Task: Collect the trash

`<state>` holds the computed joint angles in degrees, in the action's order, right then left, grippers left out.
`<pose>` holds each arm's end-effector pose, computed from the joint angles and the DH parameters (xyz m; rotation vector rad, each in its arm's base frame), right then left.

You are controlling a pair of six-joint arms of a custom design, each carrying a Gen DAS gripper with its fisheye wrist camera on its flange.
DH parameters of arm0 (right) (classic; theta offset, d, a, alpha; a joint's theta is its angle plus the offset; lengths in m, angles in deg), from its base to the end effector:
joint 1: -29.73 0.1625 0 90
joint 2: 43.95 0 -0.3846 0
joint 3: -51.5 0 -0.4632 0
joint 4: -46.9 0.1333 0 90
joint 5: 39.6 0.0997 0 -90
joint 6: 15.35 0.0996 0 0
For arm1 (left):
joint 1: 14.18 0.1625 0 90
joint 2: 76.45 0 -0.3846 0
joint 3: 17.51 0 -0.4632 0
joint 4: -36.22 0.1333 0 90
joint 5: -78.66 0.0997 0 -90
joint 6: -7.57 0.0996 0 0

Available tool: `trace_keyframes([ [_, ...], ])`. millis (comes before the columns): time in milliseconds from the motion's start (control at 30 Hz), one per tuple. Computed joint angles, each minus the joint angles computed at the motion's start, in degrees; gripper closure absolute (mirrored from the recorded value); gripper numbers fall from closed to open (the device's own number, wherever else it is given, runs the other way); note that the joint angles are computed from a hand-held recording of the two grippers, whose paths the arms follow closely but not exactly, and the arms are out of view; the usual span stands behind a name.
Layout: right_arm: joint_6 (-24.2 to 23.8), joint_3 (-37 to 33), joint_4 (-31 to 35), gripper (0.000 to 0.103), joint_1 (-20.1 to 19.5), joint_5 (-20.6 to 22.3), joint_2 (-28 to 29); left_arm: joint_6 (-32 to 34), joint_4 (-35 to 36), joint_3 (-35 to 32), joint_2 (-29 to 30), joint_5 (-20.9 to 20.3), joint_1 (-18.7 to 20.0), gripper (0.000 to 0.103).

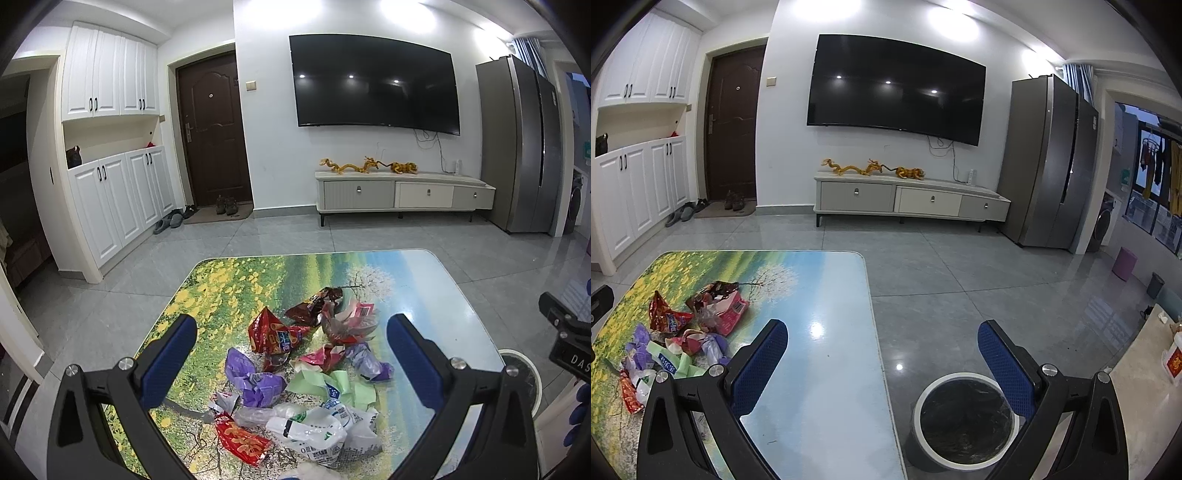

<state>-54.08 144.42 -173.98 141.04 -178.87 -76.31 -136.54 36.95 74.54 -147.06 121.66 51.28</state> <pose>0.2891 -0.5820 0.0370 0.4117 -1.9172 1.1696 -0.0551 -0.6170 0.2380 0.4871 1.9653 -1.2167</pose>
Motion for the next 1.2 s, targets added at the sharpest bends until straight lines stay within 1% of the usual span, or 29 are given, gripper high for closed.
trace_keyframes([
  [133, -0.3, -0.1, -1.0, 0.0, -0.2, -0.6, 0.2, 1.4, -0.3, -0.1, 0.5, -0.3, -0.7, 0.0],
  [267, -0.4, -0.1, -1.8, 0.0, -0.5, -0.8, 0.3, 3.4, -2.4, 0.6, 0.5, -0.5, -1.1, 0.0],
  [467, -0.5, 0.2, -3.1, 0.0, -0.9, -1.1, 0.1, 4.4, -3.2, 0.8, 0.8, -0.3, -1.7, 0.0],
  [733, -1.0, 1.0, -5.1, 0.0, -1.3, -1.7, -0.4, 2.3, 0.7, -0.8, 2.4, 0.5, -2.2, 0.0],
  [933, 0.4, 2.6, -5.8, 0.0, -1.9, -1.6, -1.4, 0.9, 2.9, -1.6, 3.3, 0.9, -2.8, 0.0],
  [1200, 1.7, 3.4, -5.0, 0.0, -2.4, -2.4, -2.1, -0.3, 5.0, -2.7, 4.5, 2.1, -3.0, 0.0],
])
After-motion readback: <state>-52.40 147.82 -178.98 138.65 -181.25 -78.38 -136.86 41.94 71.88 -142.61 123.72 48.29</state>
